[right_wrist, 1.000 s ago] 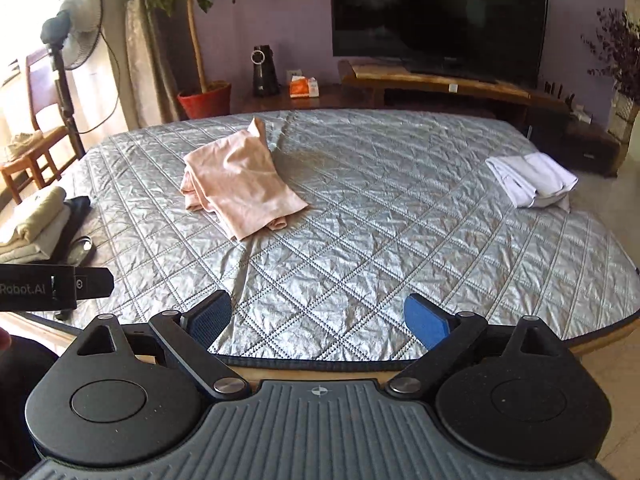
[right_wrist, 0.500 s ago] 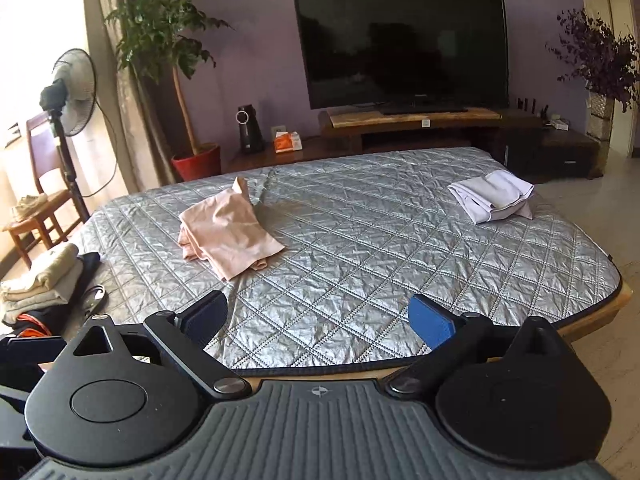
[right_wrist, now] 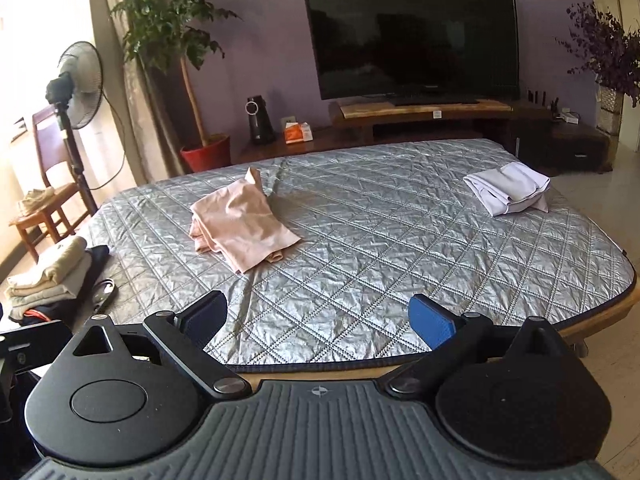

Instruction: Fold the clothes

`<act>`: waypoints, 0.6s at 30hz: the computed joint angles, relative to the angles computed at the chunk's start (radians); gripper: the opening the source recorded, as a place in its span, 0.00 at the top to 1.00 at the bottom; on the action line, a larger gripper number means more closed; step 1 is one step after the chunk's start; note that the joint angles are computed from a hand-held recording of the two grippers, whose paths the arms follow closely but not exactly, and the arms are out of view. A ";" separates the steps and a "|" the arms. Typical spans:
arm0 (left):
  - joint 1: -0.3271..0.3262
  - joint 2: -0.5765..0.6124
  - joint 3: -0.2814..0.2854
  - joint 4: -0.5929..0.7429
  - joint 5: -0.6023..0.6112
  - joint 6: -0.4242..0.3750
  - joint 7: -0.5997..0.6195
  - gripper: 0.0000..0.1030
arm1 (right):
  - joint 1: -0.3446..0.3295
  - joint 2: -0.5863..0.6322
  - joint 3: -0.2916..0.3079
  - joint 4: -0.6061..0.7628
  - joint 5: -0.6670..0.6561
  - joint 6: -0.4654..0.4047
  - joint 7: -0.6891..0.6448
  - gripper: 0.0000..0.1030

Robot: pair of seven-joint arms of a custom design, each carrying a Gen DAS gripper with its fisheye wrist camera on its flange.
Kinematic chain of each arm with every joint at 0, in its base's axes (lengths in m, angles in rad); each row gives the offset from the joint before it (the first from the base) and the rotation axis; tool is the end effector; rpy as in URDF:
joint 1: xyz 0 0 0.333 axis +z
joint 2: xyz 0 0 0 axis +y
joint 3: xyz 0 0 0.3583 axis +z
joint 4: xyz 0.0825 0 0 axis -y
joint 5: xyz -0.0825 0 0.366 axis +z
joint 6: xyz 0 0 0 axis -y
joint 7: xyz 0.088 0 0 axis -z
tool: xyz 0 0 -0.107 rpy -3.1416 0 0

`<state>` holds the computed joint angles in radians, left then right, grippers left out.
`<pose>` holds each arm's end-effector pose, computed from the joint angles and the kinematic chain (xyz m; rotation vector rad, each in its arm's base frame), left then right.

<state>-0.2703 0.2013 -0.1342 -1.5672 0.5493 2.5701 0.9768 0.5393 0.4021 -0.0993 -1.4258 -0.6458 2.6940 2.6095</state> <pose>0.6118 -0.2595 0.6643 -1.5631 1.7931 -0.7989 0.6424 0.3426 0.6088 -1.4978 1.6731 -0.7085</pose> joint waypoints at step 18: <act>0.060 0.159 0.037 0.211 -0.154 -0.086 0.128 0.06 | -0.016 0.134 -0.004 0.250 0.111 -0.191 -0.224 0.00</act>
<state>-0.2099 0.3606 -0.0972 -1.3557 0.3948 2.4842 1.1049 0.5232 0.5356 -0.1030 -1.1756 -0.5349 2.5035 2.3852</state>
